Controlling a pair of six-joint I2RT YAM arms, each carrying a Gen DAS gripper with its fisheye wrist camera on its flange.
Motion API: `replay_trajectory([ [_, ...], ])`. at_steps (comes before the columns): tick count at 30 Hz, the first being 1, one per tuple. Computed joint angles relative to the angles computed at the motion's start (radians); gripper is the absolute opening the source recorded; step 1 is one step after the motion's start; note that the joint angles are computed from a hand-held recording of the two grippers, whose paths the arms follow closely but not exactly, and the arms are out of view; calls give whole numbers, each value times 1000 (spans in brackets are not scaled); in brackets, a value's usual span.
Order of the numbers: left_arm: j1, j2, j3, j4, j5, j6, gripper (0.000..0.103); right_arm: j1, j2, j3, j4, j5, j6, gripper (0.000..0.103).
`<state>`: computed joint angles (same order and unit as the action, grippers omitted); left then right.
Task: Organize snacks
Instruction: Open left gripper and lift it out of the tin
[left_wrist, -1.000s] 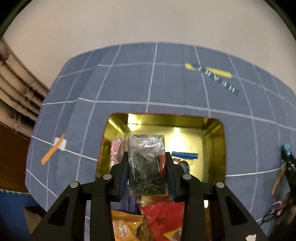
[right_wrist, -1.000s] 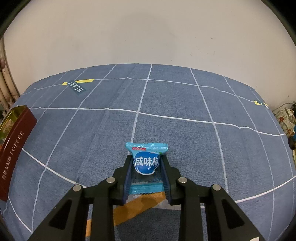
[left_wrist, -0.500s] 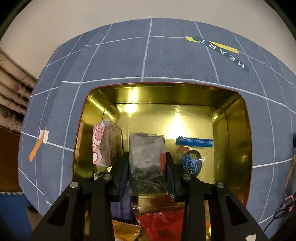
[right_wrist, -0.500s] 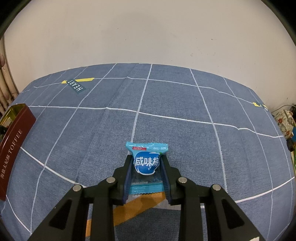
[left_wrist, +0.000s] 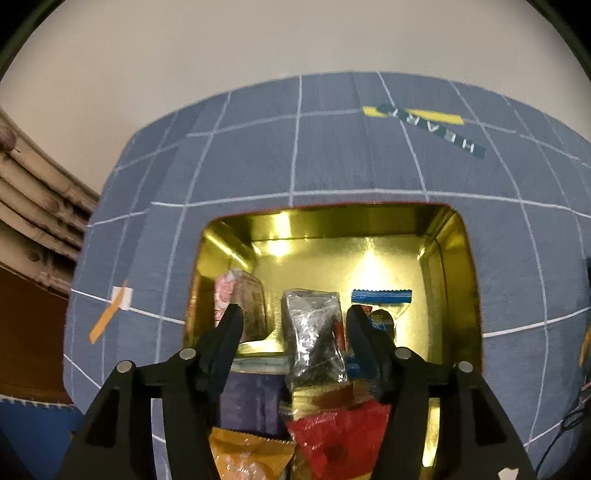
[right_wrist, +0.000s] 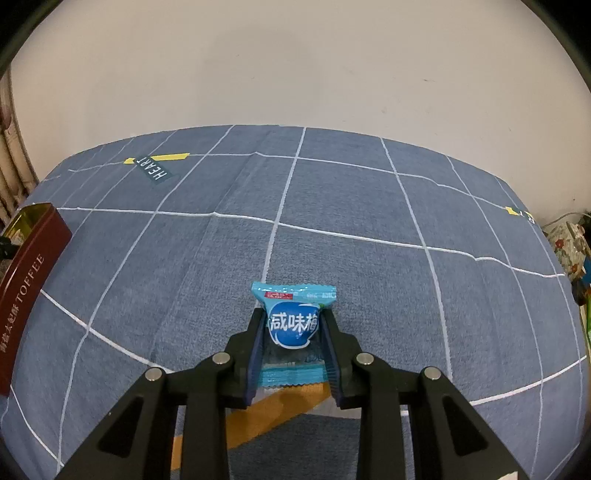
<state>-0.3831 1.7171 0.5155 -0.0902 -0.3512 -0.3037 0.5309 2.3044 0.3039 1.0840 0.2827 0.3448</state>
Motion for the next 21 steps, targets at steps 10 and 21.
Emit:
replay_trajectory([
  [10, -42, -360, -139, -155, -59, -124, 64, -11, -59, 33, -131, -17, 8, 29],
  [21, -57, -595, -278, -241, -102, -250, 72, 40, -98, 40, -217, 38, 68, 28],
])
